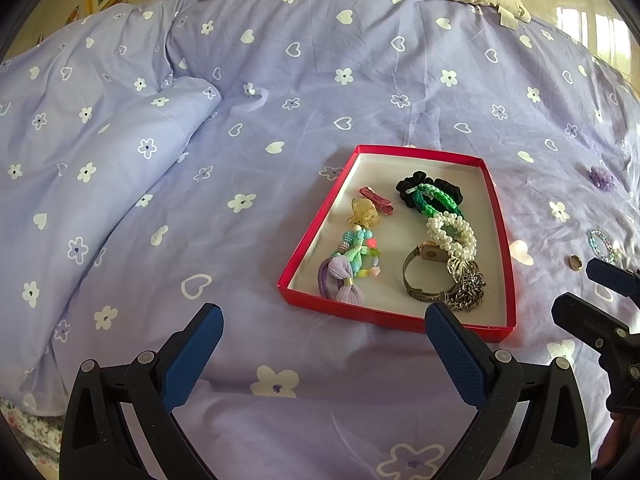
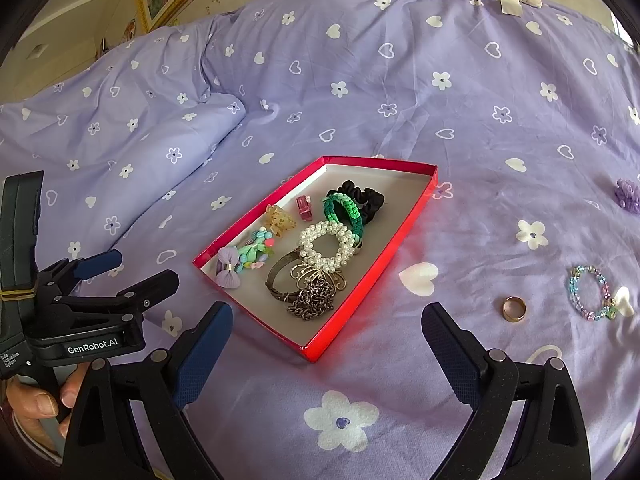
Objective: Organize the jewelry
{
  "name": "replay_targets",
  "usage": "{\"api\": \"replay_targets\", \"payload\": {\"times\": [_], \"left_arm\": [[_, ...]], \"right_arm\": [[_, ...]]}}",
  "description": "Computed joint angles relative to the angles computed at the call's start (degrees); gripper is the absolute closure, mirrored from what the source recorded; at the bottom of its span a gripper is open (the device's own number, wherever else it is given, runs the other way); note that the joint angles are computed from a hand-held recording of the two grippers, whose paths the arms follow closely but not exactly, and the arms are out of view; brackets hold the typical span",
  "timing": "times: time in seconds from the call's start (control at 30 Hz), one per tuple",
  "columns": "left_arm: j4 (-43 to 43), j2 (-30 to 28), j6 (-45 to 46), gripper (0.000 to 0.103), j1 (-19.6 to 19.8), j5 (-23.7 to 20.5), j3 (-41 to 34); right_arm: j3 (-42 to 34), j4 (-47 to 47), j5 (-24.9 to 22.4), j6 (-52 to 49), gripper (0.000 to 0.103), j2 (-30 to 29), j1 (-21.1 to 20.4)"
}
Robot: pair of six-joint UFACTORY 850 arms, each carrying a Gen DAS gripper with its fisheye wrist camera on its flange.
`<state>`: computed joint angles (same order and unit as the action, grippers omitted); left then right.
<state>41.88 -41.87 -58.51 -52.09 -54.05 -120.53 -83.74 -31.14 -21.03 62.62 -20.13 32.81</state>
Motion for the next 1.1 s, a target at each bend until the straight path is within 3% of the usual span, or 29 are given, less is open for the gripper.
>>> {"api": "replay_targets", "payload": {"times": [1.1], "left_arm": [[-1.3, -1.0, 1.8, 0.001, 0.2, -0.1, -1.9]], "right_arm": [[0.2, 0.0, 0.1, 0.1, 0.006, 0.1, -0.1]]}}
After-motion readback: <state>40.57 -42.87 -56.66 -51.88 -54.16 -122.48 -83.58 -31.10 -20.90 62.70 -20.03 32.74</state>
